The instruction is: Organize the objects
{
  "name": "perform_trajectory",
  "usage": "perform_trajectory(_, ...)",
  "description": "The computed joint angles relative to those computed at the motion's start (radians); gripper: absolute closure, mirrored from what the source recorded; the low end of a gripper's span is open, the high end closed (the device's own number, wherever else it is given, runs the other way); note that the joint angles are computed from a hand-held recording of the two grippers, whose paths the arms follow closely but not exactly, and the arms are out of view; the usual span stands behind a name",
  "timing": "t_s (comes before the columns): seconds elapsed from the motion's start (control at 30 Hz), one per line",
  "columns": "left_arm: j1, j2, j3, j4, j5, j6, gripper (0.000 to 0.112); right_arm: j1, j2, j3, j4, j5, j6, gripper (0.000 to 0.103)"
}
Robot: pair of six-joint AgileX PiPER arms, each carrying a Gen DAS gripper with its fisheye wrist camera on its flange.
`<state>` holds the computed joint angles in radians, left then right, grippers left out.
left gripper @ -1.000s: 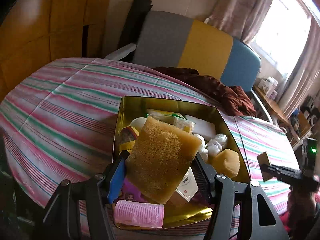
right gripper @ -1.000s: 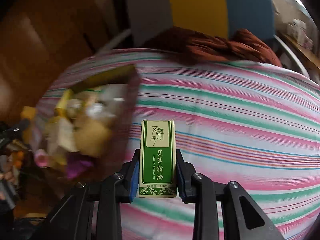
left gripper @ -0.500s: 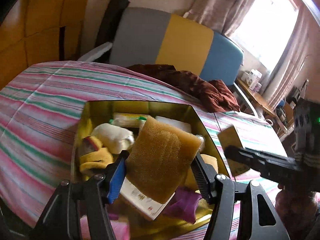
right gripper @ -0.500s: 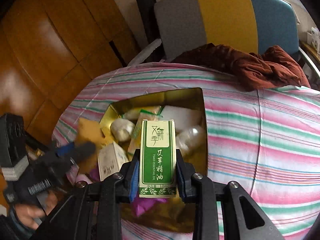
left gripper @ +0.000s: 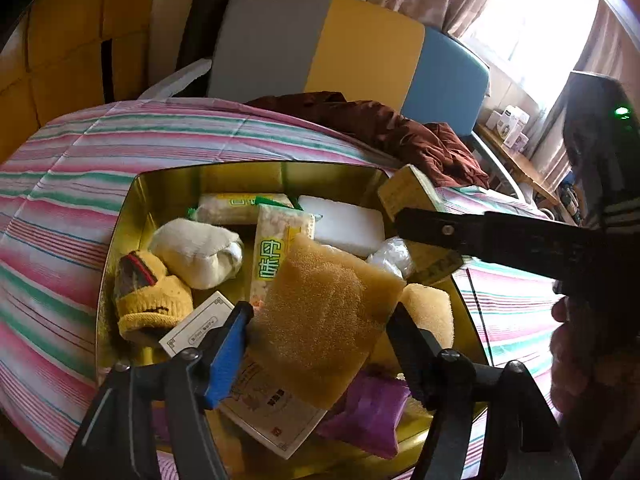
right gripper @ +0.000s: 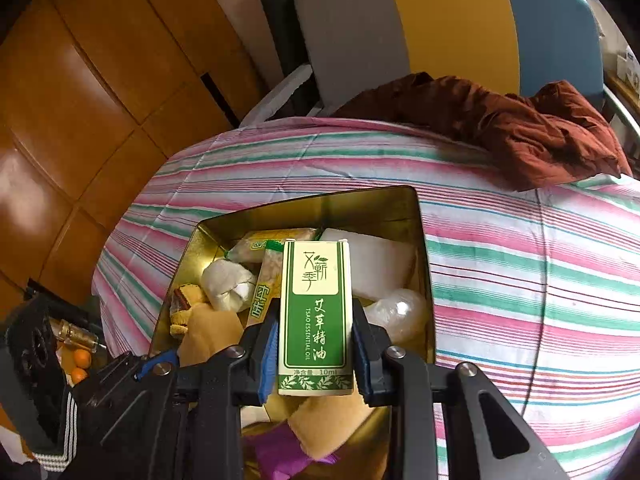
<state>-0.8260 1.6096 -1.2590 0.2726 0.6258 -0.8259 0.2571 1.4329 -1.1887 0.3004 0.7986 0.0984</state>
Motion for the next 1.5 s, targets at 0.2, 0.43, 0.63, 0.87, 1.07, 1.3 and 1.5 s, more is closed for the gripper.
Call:
perform_trajectory(0.2,-0.023,-0.013,0.017,0.062,0.013,-0.06,0.043,0.023,0.056,-0.005,-0.019,-0.022,0.019,0.072)
perform_trajectory(0.43,-0.056,-0.04,0.042,0.155,0.045,-0.154,0.04,0.023,0.034,0.036,-0.009,-0.042,0.02,0.059)
perform_trajectory(0.63,-0.091,-0.066,0.054,0.256,0.08,-0.241,0.036,0.034,-0.011,0.076,-0.04,-0.054,0.065,0.057)
perform_trajectory(0.87,-0.12,-0.1,0.069,0.312,0.104,-0.298,0.032,0.086,-0.093,0.124,-0.157,-0.06,0.164,0.054)
perform_trajectory(1.07,-0.155,-0.132,0.091,0.366,0.133,-0.37,0.026,0.168,-0.171,0.173,-0.338,-0.044,0.336,0.052)
perform_trajectory(1.3,-0.233,-0.164,0.108,0.476,0.228,-0.482,0.017,0.302,-0.267,0.243,-0.588,0.017,0.595,0.05)
perform_trajectory(1.5,-0.29,-0.188,0.125,0.528,0.296,-0.557,0.01,0.461,-0.344,0.307,-0.784,0.105,0.848,0.05)
